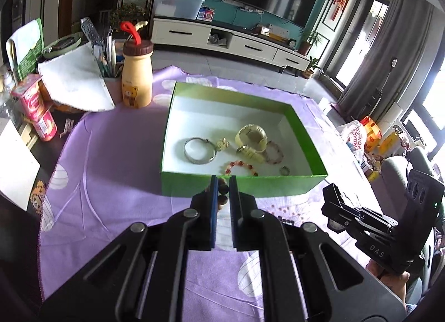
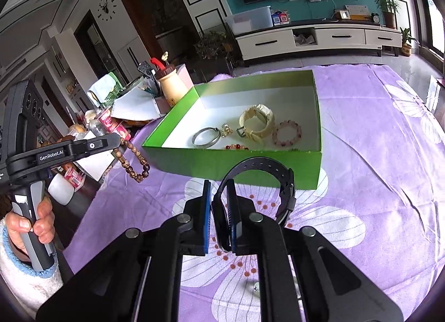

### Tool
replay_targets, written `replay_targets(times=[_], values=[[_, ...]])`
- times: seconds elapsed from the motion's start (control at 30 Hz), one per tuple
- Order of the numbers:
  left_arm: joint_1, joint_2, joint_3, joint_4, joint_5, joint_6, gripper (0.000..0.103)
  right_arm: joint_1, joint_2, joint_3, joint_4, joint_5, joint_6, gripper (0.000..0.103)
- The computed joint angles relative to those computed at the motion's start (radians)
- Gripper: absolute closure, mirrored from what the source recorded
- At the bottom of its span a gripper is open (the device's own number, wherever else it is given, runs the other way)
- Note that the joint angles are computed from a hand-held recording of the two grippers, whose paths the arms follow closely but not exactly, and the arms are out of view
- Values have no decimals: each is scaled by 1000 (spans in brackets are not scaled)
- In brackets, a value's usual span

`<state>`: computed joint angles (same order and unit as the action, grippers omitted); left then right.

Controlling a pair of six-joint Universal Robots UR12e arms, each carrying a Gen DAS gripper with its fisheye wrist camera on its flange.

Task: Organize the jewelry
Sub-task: 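Carry the wooden bracelet with the left tool while the right tool carries the black watch into the box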

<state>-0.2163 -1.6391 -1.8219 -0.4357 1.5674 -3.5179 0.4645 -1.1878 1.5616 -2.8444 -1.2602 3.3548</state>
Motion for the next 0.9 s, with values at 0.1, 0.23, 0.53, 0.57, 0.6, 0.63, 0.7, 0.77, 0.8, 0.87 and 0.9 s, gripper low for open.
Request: replay_targets(times=[0.1,0.23,0.53,0.57,0.6,0.63,0.7,0.77,0.8,0.87,0.9], values=[[-1,-3,12,0,8,10,96,-2,2,-8,-7,4,-5,92],[3,-17,39,-17,5,19,96,-3,9,-27,-9,-1,-6,92],[19,-71,123,-60,-18,18,96,-5,42,-94,16,-18,-18,92],[20,-77,131,-65,-18,18,96,-5,49,-106,23,-22,-18,92],[21,-85,143,-73,-17,17,96,-8,53,-115,29,-23,-18,92],[23,-94,155,-80,-19,15,96,-9,58,-123,34,-23,-18,92],[26,-113,180,-92,-21,12,96,-12,70,-143,46,-25,-16,92],[27,-129,200,-102,-19,8,96,-15,86,-169,62,-25,-9,92],[27,-140,214,-109,-15,7,96,-17,93,-181,70,-26,-7,92],[27,-156,233,-119,-9,3,96,-18,107,-204,87,-26,-10,92],[28,-164,244,-125,-6,2,96,-19,115,-219,101,-28,-11,92]])
